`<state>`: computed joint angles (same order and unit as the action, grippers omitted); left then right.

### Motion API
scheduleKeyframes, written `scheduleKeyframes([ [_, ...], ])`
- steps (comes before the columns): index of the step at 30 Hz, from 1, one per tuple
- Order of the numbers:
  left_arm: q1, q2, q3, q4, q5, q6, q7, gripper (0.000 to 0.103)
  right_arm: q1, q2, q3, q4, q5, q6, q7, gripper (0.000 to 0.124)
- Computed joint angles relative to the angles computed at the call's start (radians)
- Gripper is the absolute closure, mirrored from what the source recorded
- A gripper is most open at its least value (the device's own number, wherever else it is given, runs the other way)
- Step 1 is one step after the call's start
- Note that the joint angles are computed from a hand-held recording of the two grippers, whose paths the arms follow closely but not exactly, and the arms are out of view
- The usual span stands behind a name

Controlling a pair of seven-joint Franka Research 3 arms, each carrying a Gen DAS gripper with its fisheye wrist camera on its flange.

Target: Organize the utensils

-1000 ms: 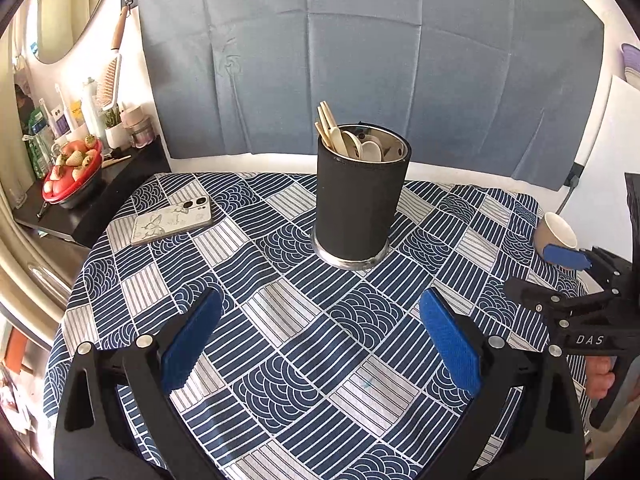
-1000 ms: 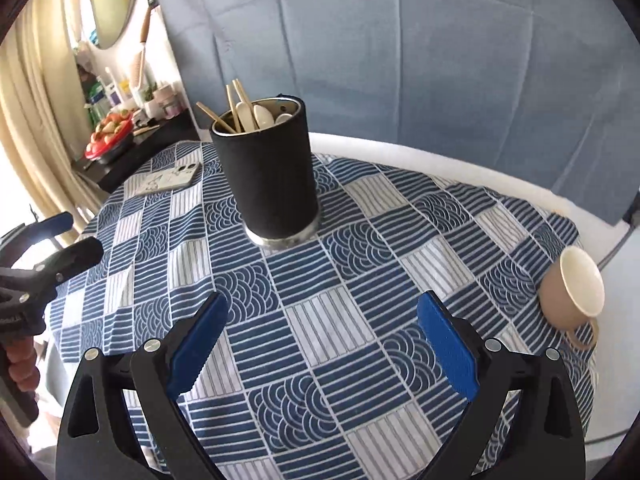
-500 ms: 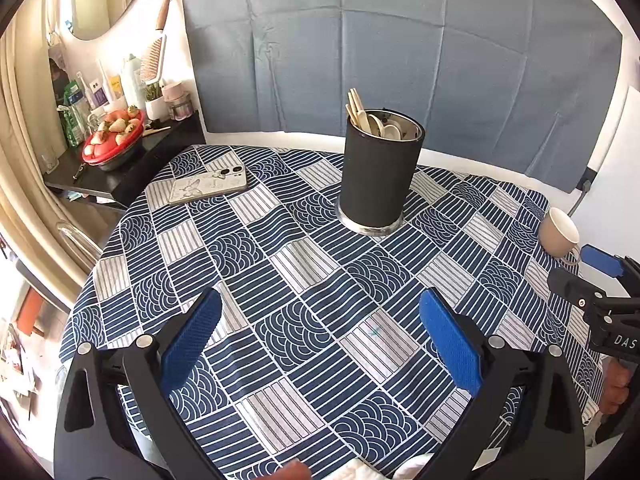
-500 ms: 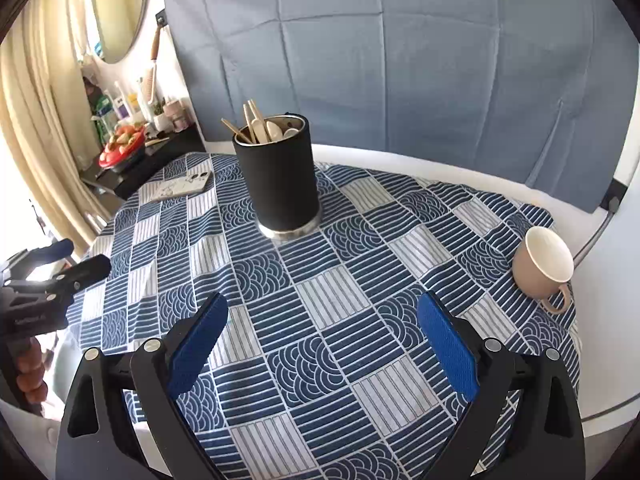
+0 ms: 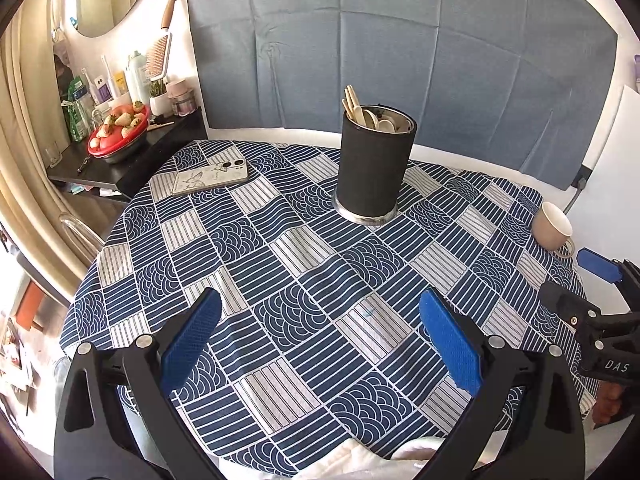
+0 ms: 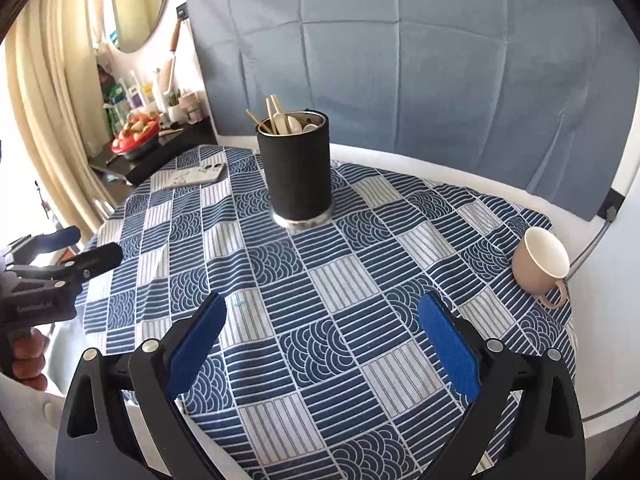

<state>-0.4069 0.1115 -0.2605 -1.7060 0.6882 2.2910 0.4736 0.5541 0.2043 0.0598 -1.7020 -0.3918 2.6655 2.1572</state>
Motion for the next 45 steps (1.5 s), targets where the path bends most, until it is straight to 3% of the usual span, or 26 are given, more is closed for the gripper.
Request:
scheduleKeyframes([
  [30,-0.016,0.001,-0.005,0.004,0.022,0.000,0.028,0.006,-0.009,-0.014,0.001,-0.023,0.005,0.020,0.021,0.030],
  [45,0.005,-0.021,-0.002,-0.031,0.003,0.048,0.010,0.006,-0.001,-0.014,-0.001,-0.020,-0.039,0.012,0.037,0.030],
])
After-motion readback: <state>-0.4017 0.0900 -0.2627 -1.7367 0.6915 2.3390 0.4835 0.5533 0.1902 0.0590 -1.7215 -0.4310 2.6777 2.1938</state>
